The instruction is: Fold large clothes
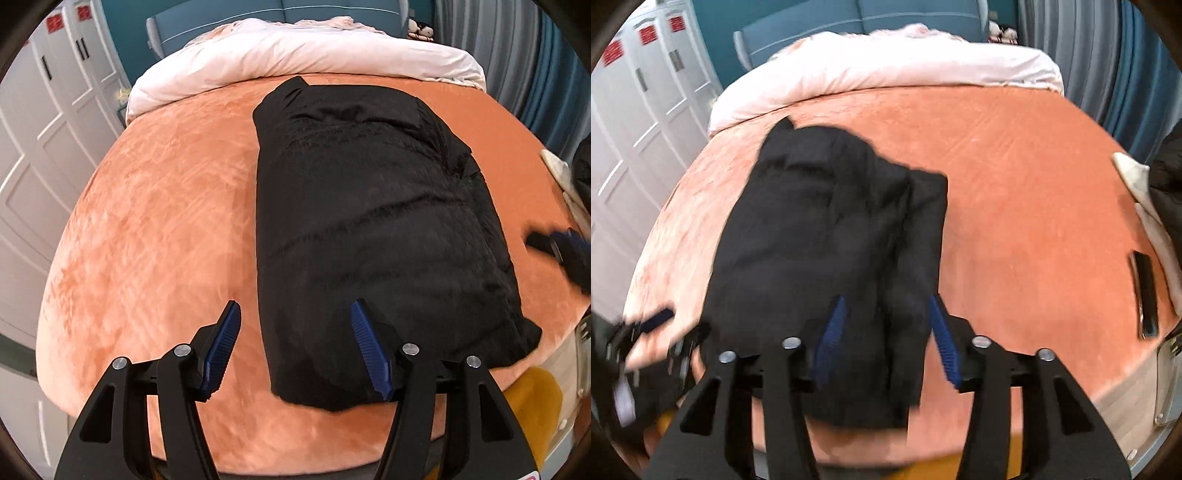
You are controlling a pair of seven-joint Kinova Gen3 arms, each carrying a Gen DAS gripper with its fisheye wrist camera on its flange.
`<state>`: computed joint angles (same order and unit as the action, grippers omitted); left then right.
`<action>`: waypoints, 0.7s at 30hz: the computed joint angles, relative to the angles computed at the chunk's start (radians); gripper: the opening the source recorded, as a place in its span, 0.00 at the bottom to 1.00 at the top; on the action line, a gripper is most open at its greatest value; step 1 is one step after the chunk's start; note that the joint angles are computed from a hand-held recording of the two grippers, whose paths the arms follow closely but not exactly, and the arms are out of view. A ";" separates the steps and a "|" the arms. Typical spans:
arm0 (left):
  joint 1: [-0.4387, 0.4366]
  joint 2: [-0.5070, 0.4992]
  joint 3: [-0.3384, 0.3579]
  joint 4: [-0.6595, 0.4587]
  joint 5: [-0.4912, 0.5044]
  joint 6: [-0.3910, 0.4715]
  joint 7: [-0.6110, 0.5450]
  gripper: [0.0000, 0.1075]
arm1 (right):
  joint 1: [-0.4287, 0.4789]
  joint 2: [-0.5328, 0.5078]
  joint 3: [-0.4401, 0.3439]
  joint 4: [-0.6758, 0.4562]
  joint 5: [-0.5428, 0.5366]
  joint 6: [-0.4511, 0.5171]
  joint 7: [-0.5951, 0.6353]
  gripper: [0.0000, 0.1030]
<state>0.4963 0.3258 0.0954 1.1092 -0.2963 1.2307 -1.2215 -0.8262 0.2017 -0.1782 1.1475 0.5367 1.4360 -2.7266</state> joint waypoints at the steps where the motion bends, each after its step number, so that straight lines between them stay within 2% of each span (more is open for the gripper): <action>1: 0.009 -0.018 -0.004 0.027 -0.009 -0.015 0.021 0.57 | -0.029 -0.010 -0.010 0.018 0.022 0.014 -0.030 0.61; 4: 0.031 -0.060 -0.004 0.096 -0.049 -0.053 0.081 0.58 | -0.125 0.013 -0.047 0.045 0.116 0.083 -0.117 0.73; 7: 0.034 -0.101 0.013 0.163 -0.059 -0.090 0.127 0.58 | -0.224 0.059 -0.035 0.009 0.165 0.171 -0.183 0.73; 13: 0.041 -0.150 0.046 0.269 -0.108 -0.144 0.200 0.59 | -0.257 0.087 -0.022 0.015 0.142 0.177 -0.307 0.77; 21: 0.070 -0.163 0.073 0.321 -0.192 -0.156 0.279 0.62 | -0.291 0.110 -0.009 0.011 0.145 0.219 -0.332 0.79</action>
<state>0.5664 0.1632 0.1685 1.4302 -0.4885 1.0742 -0.9425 -1.1176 0.3115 -0.1874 1.1583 0.6816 1.6548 -3.0583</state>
